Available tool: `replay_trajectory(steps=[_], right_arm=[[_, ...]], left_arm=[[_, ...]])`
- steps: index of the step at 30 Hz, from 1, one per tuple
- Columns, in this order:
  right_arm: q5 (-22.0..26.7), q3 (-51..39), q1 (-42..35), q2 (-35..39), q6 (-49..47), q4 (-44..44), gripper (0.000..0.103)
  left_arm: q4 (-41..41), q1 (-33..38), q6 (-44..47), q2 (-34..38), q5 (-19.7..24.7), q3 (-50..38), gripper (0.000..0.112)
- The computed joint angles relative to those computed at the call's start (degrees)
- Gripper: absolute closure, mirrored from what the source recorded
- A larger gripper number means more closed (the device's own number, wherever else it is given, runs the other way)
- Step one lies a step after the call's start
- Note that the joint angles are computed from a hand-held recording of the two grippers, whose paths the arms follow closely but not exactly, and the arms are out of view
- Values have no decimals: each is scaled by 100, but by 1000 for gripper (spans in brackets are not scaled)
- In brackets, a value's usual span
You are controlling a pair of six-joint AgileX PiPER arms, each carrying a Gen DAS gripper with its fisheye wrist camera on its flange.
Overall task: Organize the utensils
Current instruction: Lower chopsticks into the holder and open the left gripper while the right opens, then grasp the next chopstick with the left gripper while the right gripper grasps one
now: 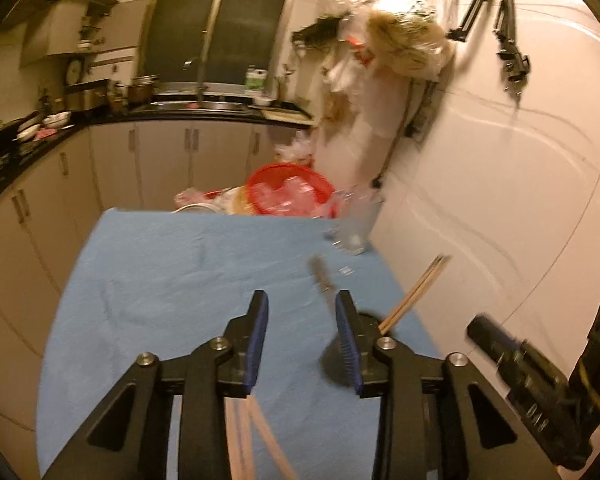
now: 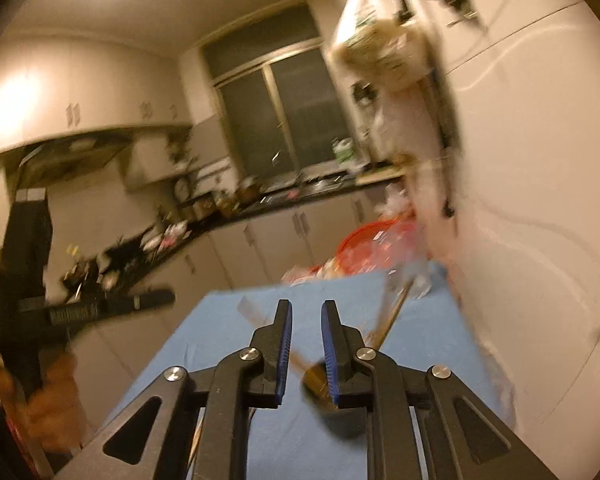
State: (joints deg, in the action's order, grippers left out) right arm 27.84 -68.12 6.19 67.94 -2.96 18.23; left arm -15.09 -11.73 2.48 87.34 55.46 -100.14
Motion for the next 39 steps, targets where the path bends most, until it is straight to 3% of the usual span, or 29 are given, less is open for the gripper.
replay_trajectory(steps=[3, 6, 13, 22, 34, 36, 39], right_arm=[[2, 510, 429, 213, -443, 593, 86], [292, 611, 622, 783, -555, 1063, 86], [429, 398, 1198, 1693, 335, 201, 86], [742, 86, 1929, 2281, 1759, -1480, 86], [780, 762, 1496, 1681, 1116, -944, 89], [747, 727, 1514, 1629, 975, -847, 85], [675, 566, 1642, 1775, 863, -704, 50]], left_arm=[[-35, 382, 251, -419, -356, 1091, 76], [-310, 898, 638, -476, -367, 1868, 76], [-686, 1702, 1251, -295, -462, 3109, 76], [-911, 1536, 1650, -297, -646, 3561, 76], [-790, 1527, 1527, -125, -615, 3493, 76], [-802, 1542, 1492, -78, -615, 3473, 76], [-782, 1538, 1462, -80, -609, 3474, 76]])
